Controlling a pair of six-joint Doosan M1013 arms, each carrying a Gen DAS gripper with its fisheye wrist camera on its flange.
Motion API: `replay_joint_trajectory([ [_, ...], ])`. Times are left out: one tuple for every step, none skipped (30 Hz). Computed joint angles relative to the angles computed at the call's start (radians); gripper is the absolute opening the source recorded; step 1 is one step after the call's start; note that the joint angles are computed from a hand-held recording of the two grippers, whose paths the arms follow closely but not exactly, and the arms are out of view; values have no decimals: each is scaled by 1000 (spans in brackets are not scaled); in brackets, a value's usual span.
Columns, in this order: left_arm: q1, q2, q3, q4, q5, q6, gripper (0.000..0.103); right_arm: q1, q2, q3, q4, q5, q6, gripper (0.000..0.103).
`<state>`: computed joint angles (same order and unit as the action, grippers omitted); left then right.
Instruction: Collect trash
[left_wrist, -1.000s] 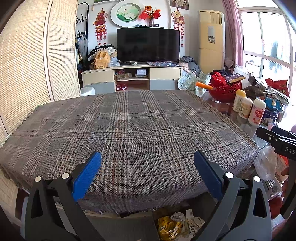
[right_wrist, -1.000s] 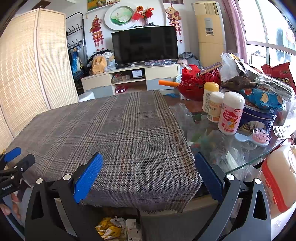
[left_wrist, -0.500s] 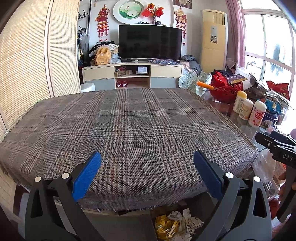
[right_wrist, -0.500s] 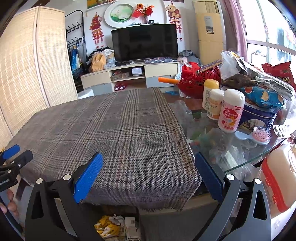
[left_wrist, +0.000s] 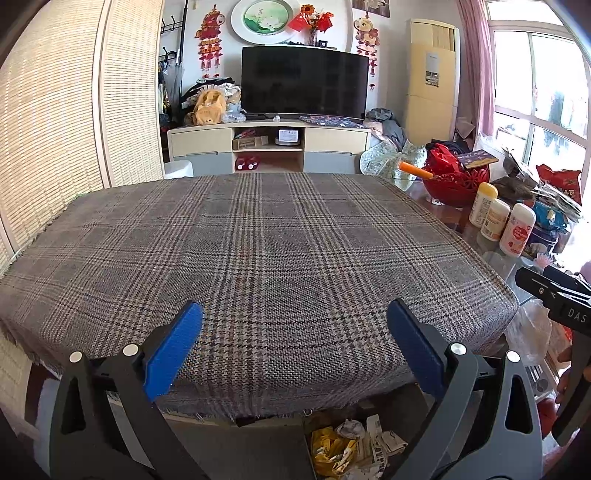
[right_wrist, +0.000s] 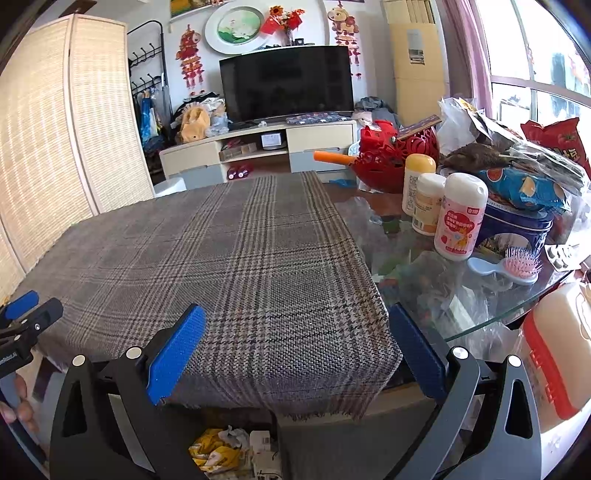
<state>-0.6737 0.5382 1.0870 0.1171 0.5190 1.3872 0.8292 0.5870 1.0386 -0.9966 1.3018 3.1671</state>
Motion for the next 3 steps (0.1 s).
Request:
replay_joint_trajectory([
  [2, 3, -5, -9, 11, 2, 95, 0, 0, 0, 0, 0, 0, 100],
  [3, 5, -9, -19, 20, 9, 95, 0, 0, 0, -1, 0, 0, 100],
  [3, 7, -11, -26, 26, 14, 95, 0, 0, 0, -2, 0, 1, 100],
])
